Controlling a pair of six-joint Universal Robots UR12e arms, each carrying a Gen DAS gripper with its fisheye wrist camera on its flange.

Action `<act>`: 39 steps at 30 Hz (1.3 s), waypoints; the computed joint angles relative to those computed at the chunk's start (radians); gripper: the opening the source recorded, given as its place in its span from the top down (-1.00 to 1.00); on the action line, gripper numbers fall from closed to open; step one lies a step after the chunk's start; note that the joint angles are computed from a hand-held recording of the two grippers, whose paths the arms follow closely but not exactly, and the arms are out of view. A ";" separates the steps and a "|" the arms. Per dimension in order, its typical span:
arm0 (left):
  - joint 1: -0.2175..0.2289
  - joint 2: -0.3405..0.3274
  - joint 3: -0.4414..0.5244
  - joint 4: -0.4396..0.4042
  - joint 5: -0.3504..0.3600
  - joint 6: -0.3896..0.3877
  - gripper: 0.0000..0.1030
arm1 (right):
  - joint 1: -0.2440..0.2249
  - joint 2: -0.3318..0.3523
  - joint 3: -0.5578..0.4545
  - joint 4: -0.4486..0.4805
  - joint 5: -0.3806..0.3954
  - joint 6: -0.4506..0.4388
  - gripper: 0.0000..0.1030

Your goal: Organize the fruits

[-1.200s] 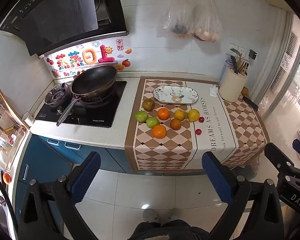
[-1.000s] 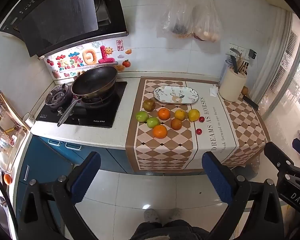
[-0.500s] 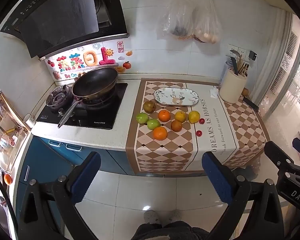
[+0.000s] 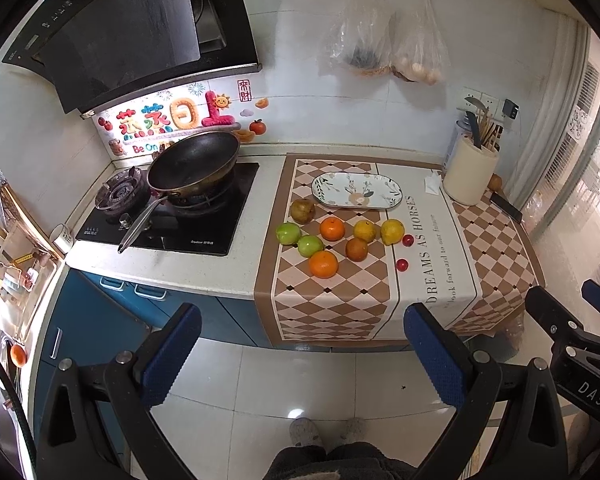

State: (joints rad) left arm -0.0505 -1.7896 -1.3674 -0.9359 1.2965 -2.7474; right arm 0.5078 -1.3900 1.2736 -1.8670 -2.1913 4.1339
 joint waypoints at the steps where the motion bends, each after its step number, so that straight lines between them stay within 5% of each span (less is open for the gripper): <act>1: 0.000 0.001 -0.002 0.001 -0.001 0.000 -1.00 | 0.001 0.001 -0.001 0.002 0.000 0.002 -1.00; 39: -0.008 -0.001 -0.002 0.023 0.005 -0.017 -1.00 | 0.004 0.004 -0.013 0.005 -0.004 0.000 -1.00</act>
